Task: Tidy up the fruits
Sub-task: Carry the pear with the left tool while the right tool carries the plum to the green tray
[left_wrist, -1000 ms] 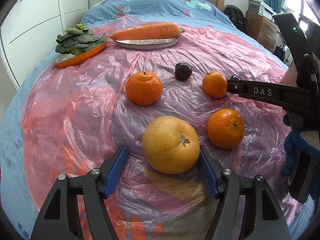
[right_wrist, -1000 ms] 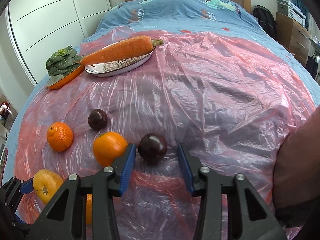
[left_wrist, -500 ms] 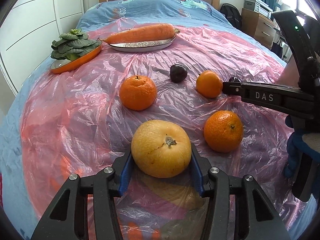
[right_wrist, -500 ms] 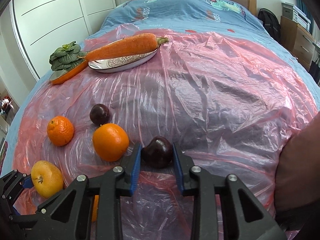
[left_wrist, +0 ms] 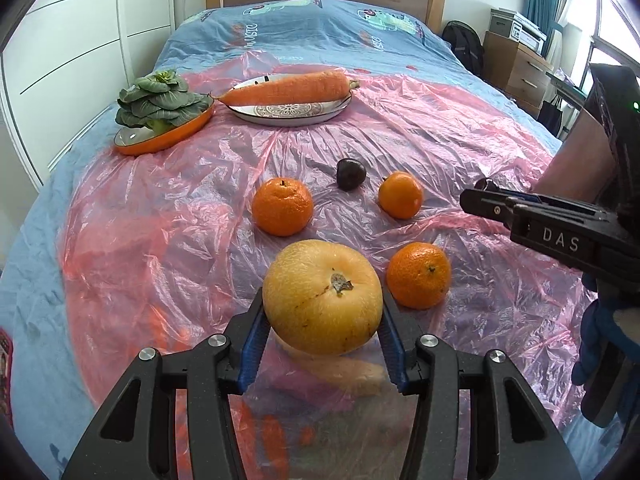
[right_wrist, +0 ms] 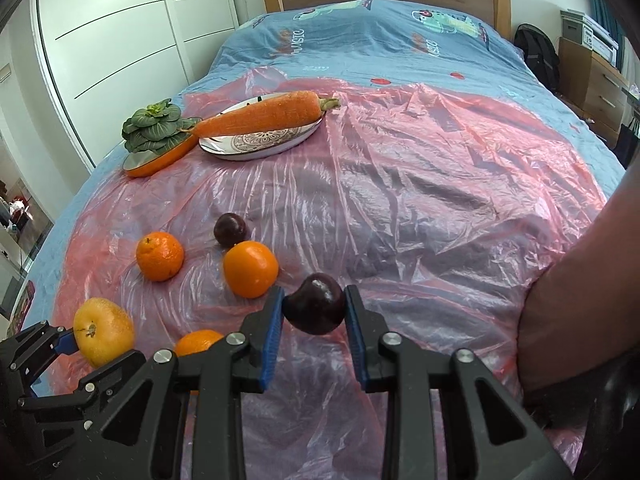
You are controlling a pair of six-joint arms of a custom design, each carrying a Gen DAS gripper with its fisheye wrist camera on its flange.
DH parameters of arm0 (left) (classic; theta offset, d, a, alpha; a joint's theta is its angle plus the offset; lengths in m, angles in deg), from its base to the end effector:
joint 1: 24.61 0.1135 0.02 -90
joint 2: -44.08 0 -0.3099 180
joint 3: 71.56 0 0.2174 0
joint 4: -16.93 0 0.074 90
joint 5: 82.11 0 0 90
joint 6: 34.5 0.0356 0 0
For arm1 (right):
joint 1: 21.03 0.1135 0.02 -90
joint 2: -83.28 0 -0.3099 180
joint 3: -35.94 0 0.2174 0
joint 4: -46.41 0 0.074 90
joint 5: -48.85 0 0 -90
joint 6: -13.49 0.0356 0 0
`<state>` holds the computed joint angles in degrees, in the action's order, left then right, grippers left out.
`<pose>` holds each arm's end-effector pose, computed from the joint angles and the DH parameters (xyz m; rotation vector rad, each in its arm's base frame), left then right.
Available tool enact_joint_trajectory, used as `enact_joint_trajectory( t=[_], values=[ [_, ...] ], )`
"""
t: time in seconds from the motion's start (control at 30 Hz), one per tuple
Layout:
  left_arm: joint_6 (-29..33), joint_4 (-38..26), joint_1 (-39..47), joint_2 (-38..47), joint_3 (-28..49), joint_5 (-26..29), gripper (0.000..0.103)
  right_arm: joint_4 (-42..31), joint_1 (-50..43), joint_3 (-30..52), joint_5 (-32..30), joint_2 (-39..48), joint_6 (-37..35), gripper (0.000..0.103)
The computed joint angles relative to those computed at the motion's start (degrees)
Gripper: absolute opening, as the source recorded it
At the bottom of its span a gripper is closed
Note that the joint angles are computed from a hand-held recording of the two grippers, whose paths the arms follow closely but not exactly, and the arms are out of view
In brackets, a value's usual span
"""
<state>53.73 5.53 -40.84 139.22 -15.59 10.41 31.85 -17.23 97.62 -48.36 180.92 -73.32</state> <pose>0.2741 -0.0814 0.2002 0.3291 2.4397 -0.1915 0.3057 0.0248 0.2086 -0.0685 2.4532 0.2080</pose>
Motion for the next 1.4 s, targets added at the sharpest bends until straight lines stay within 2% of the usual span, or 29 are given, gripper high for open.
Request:
enact_joint_trajectory(
  t=[0.3,0.47,0.6,0.73,0.87,0.97,1.07,1.23,1.4],
  values=[
    [-1.0,-8.5,-1.7,-11.9,-2.1,-1.2,0.045,-7.9,1.5,-7.6,-1.1,-16.2,0.5,0.043],
    [-3.3,-14.5,-7.7,-19.7,-2.3,-3.9,0.045,-16.0,-2.6,-11.5,-2.9,-28.1,-1.4,0.043],
    [-7.0,-19.5,-16.5,-23.6,-0.9,-7.7,0.045,-24.0,-13.1,-12.7,-7.7,-36.1,-7.8,0.043],
    [-12.0,-23.3,-27.2,-24.0,1.9,-12.3,0.045,-32.4,-31.9,-11.2,-16.9,-39.7,-20.4,0.043],
    [-15.6,-24.7,-37.1,-20.6,5.8,-16.4,0.045,-40.3,-53.3,-7.6,-26.7,-37.2,-36.2,0.043],
    [-17.5,-25.1,-42.7,-16.4,9.7,-18.1,0.045,-44.1,-65.1,-4.5,-30.8,-32.6,-45.7,0.043],
    [-18.5,-25.4,-47.5,-11.9,13.8,-19.5,0.045,-45.4,-73.4,-1.9,-33.0,-27.4,-52.0,0.043],
    [-18.1,-26.2,-52.4,-4.1,21.3,-20.1,0.045,-43.7,-81.4,3.1,-34.7,-18.7,-55.8,0.043],
    [-16.8,-27.9,-55.3,3.4,29.7,-19.7,0.045,-40.3,-84.4,9.0,-35.4,-11.0,-53.7,0.043]
  ],
)
